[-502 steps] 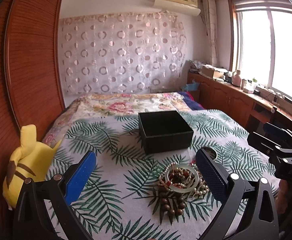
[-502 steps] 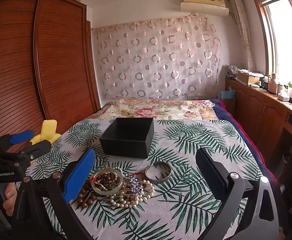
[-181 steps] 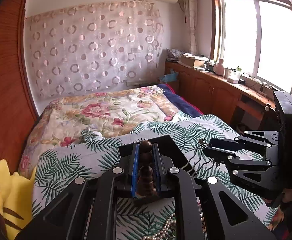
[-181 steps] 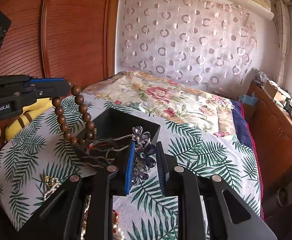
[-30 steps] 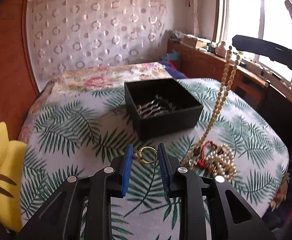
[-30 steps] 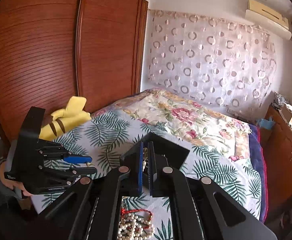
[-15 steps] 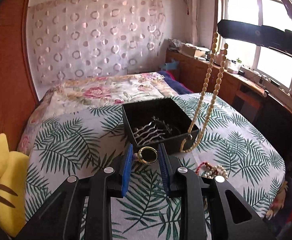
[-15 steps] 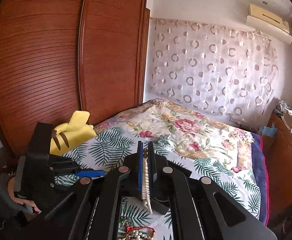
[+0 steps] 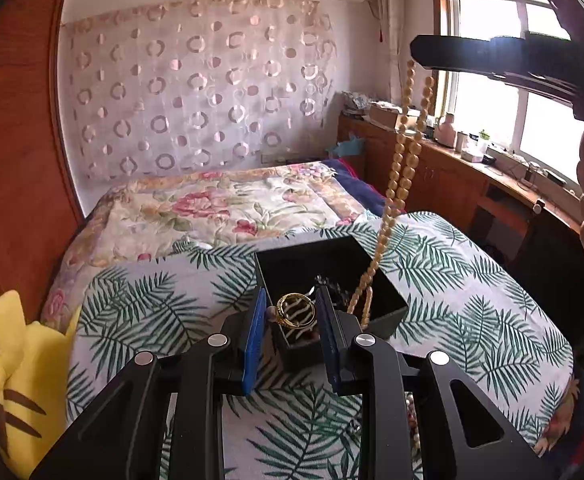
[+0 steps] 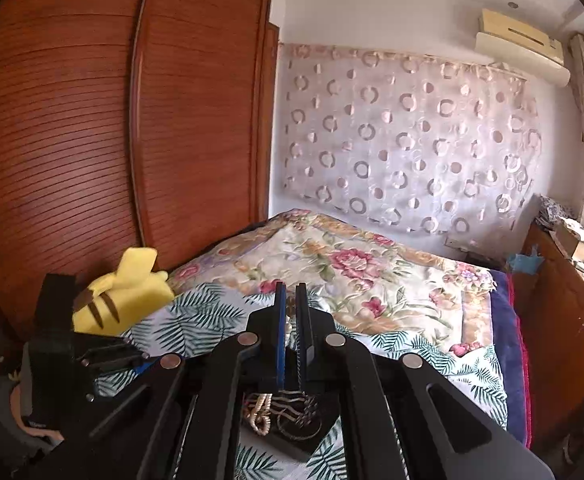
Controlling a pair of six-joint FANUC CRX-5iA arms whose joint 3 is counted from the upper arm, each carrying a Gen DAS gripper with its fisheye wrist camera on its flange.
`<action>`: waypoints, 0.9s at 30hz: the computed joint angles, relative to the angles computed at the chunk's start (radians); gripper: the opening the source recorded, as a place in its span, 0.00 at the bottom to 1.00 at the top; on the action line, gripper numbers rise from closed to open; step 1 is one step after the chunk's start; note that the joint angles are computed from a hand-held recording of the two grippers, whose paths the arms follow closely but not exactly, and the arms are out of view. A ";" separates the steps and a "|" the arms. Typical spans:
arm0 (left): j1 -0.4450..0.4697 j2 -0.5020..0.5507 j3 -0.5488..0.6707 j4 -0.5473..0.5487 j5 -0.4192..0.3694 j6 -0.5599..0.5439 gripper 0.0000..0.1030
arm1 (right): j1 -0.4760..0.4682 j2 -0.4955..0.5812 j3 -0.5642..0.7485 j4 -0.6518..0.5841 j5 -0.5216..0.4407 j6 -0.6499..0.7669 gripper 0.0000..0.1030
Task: Organize jewelry
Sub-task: 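Carry the gold ring and pearl necklace toward the black box with both tools, then lower the ring and necklace into the black box and open both tools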
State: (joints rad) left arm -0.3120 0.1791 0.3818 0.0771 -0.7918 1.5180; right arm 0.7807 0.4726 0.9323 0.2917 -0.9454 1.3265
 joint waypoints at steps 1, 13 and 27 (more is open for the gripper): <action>-0.003 0.007 0.013 -0.007 -0.004 0.004 0.23 | -0.004 0.007 0.012 -0.001 -0.005 0.001 0.05; -0.010 0.080 0.082 -0.028 -0.039 0.019 0.23 | -0.040 0.086 0.052 -0.050 -0.084 -0.006 0.05; -0.018 0.209 0.221 -0.048 -0.112 0.028 0.23 | -0.076 0.104 -0.035 -0.173 -0.106 -0.009 0.06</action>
